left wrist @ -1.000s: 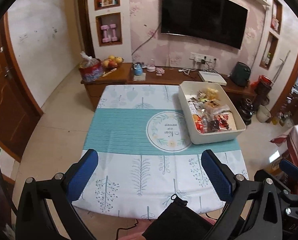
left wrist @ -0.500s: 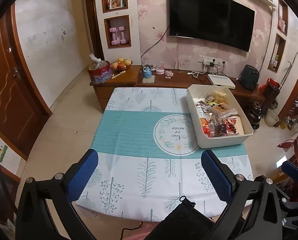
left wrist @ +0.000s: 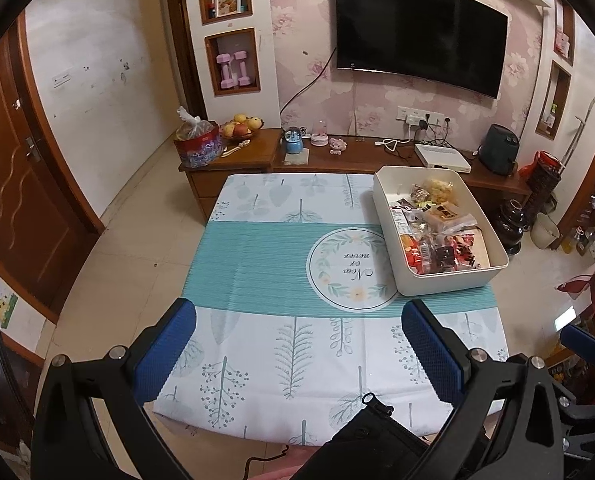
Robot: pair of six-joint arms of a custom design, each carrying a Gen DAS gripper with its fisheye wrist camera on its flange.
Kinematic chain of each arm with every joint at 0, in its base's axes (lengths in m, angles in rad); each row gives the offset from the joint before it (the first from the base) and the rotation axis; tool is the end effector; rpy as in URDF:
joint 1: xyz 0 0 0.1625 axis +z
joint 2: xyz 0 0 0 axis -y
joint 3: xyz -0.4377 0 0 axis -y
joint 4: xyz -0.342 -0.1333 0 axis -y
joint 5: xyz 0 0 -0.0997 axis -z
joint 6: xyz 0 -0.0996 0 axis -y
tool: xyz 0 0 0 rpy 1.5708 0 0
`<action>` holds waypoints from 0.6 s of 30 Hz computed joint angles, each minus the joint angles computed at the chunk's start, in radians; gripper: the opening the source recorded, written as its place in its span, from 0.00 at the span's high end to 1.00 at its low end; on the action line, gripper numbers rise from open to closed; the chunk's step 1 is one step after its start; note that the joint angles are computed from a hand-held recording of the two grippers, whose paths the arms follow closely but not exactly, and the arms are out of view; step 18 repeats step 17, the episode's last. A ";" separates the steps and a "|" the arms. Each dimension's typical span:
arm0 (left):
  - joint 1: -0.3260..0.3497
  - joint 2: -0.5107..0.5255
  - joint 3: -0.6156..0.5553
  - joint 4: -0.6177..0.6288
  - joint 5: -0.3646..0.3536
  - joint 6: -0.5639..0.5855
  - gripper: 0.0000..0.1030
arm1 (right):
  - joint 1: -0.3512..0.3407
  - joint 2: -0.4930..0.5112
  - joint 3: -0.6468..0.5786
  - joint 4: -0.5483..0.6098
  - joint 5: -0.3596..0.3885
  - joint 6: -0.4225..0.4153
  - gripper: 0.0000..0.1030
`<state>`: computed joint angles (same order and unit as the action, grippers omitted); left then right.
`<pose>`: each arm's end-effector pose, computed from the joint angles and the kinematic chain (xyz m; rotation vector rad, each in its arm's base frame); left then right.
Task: Organize snacks
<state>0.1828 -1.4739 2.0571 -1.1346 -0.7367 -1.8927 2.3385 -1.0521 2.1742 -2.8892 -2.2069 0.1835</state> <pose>-0.2800 -0.2623 0.2898 -0.0198 2.0603 -0.9616 0.3858 -0.2930 0.1753 0.6667 -2.5094 0.6184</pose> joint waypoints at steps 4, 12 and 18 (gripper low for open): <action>0.008 0.006 0.001 -0.022 0.009 0.027 0.01 | -0.009 -0.002 0.004 0.005 -0.005 0.012 0.04; 0.022 0.016 -0.002 -0.052 0.013 0.060 0.01 | -0.023 -0.010 -0.001 0.029 -0.004 0.022 0.04; 0.023 0.026 -0.004 -0.058 0.007 0.060 0.01 | -0.031 -0.022 0.005 0.047 0.006 0.023 0.04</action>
